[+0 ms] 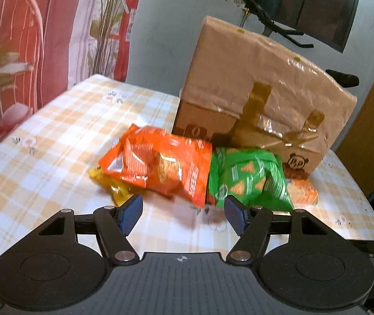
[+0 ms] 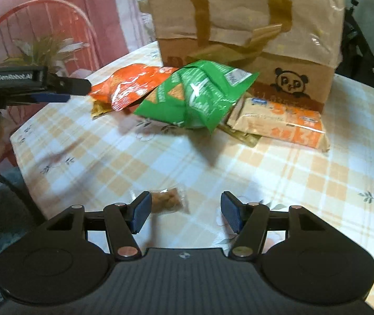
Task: Organize snacks
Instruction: 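Move both tools back to the table and lower the right tool onto the nut pack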
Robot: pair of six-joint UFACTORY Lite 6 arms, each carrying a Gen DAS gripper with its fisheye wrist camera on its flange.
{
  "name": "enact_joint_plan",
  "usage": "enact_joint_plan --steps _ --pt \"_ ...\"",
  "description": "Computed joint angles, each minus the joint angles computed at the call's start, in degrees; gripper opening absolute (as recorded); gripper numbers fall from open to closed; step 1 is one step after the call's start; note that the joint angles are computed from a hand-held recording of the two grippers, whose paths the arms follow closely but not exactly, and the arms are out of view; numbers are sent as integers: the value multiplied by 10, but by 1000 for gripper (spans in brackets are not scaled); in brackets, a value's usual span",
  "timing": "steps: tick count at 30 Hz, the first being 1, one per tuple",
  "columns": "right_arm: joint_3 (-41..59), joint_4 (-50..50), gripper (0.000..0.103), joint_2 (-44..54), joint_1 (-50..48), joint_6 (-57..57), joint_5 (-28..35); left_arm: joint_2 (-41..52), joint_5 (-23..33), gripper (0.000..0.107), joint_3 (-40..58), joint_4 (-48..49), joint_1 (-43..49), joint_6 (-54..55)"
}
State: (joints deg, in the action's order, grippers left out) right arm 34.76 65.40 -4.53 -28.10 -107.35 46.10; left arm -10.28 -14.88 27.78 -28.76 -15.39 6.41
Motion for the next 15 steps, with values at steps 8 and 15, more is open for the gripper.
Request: enact_joint_plan --steps 8,15 --pt "-52 95 61 -47 82 -149 -81 -1 -9 71 -10 61 -6 -64" --pt "-32 162 58 4 127 -222 -85 8 -18 71 -13 63 -12 -67"
